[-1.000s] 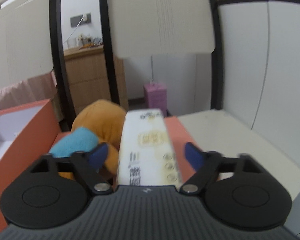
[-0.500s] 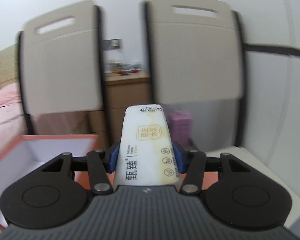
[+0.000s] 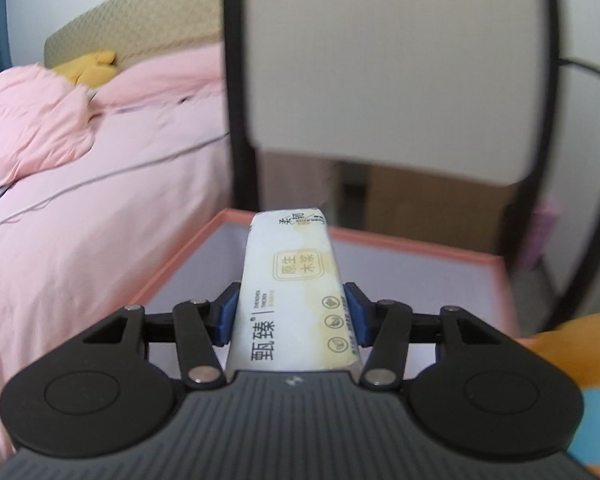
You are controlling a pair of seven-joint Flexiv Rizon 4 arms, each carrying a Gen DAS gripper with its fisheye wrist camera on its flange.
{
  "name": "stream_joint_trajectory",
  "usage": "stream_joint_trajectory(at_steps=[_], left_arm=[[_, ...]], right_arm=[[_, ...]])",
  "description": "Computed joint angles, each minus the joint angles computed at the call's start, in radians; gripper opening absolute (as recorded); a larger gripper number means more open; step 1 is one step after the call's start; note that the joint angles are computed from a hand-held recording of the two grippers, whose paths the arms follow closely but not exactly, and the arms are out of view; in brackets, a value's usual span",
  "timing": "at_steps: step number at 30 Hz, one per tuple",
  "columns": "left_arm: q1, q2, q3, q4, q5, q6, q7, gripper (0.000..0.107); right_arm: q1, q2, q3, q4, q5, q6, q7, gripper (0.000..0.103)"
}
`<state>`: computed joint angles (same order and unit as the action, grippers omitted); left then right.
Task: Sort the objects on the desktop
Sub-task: 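Carry the tissue pack with the right gripper into the open box and release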
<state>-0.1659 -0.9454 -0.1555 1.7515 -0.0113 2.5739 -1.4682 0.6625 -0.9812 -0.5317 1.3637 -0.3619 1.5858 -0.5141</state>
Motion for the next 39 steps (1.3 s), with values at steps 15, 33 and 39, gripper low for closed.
stream_joint_trajectory(at_steps=[15, 33, 39], left_arm=[[0.006, -0.026, 0.01, -0.038, 0.014, -0.034, 0.014, 0.103], [0.02, -0.026, -0.011, -0.04, 0.088, -0.048, 0.009, 0.103], [0.019, -0.029, -0.017, -0.045, 0.098, -0.064, 0.013, 0.103]], right_arm=[[-0.228, -0.257, 0.327, -0.437, -0.068, -0.163, -0.137, 0.058], [0.258, -0.018, -0.295, 0.311, 0.328, 0.288, -0.103, 0.088], [0.478, -0.017, -0.453, 0.559, 0.569, 0.376, -0.167, 0.088]])
